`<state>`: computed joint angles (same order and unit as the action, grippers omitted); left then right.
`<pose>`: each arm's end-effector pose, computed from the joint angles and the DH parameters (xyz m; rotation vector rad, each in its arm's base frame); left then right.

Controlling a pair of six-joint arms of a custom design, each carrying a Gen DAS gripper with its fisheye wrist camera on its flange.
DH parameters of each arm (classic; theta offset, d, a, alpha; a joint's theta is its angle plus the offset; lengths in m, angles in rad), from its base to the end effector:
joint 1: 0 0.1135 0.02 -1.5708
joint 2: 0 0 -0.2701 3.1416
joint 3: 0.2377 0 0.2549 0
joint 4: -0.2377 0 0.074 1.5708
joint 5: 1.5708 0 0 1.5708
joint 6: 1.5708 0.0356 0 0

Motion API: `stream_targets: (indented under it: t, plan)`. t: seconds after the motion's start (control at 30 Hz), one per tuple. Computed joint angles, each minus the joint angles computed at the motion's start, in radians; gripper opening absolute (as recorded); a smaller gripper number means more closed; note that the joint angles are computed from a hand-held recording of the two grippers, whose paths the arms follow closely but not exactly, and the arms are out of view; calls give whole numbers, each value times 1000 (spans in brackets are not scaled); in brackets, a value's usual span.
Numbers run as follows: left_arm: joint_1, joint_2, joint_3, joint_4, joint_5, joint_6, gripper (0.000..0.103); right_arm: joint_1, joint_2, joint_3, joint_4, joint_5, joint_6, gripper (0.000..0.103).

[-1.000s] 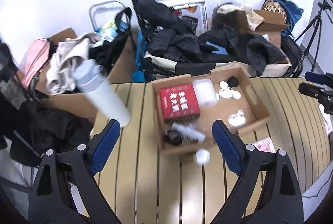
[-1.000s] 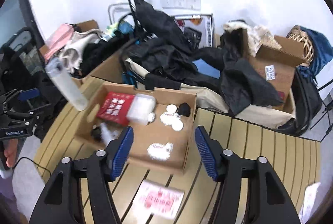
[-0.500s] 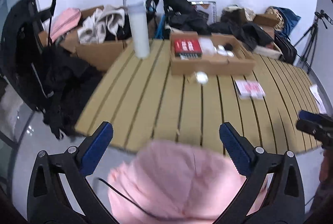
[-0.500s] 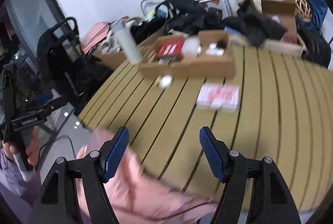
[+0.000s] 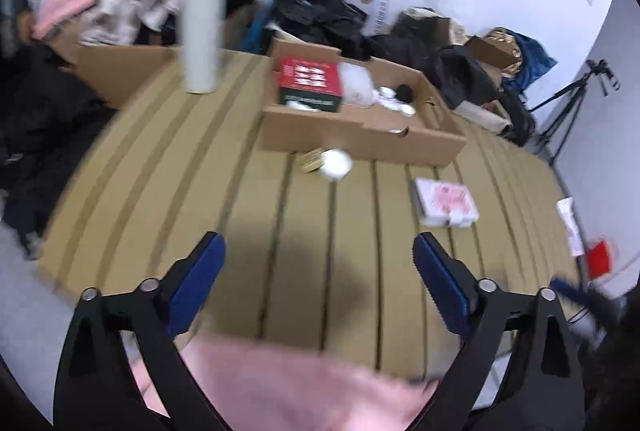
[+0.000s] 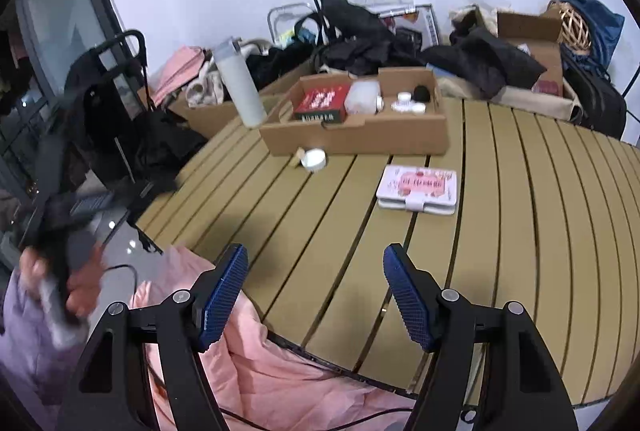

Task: Organize objects
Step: 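Grasp the small tan label card with the left tool while the right tool grasps a white cap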

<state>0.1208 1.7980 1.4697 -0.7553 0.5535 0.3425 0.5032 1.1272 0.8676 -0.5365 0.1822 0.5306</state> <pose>0.3830 0.0276 0.2614 0.4510 2.4598 -0.5473 0.2091 0.1078 0.2740 0.1207 2.3658 0.2892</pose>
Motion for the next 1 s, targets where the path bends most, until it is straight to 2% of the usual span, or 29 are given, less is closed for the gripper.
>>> stream_targets:
  t: [0.03, 0.13, 0.17, 0.23, 0.33, 0.37, 0.4, 0.43, 0.53, 0.63, 0.77, 0.83, 0.9, 0.93, 0.97, 1.0]
  plan:
    - [-22, 61, 52, -6, -5, -22, 76, -5, 19, -2, 10, -8, -4, 74]
    - [-87, 272, 246, -17, -55, -110, 58, -31, 93, 0, 38, -38, -36, 74]
    - [-103, 337, 311, -20, -70, -142, 54, -43, 126, 3, 51, -51, -52, 74]
    - [-125, 446, 427, -33, -80, -190, 54, -61, 165, 4, 75, -78, -70, 74]
    - [-147, 603, 612, -109, -61, -206, 51, -102, 238, 18, 108, -122, -110, 74]
    - [-156, 647, 670, -143, -82, -203, 36, -120, 268, 23, 127, -136, -125, 74]
    - [-163, 666, 686, -147, -93, -195, 30, -132, 288, 27, 138, -148, -132, 74]
    - [-166, 646, 651, -111, -111, -189, 28, -150, 315, 34, 157, -165, -143, 74]
    - [-158, 605, 585, -78, -55, -155, 28, -177, 377, 58, 204, -190, -159, 74]
    - [-140, 505, 449, 0, -52, -126, 28, -199, 494, 143, 240, -217, -199, 74]
    - [-72, 324, 222, 123, -78, -127, 28, -203, 717, 359, 283, -225, -259, 74]
    - [-38, 279, 182, 135, -87, -131, 28, -194, 824, 478, 279, -222, -294, 73]
    - [-2, 235, 146, 135, -98, -140, 28, -180, 973, 657, 224, -189, -312, 68]
    - [16, 226, 148, 117, -101, -133, 28, -172, 1041, 743, 178, -158, -313, 60]
    - [28, 207, 137, 106, -118, -125, 28, -166, 1113, 827, 130, -133, -304, 46]
    - [33, 190, 120, 112, -135, -120, 28, -163, 1138, 860, 111, -121, -302, 45]
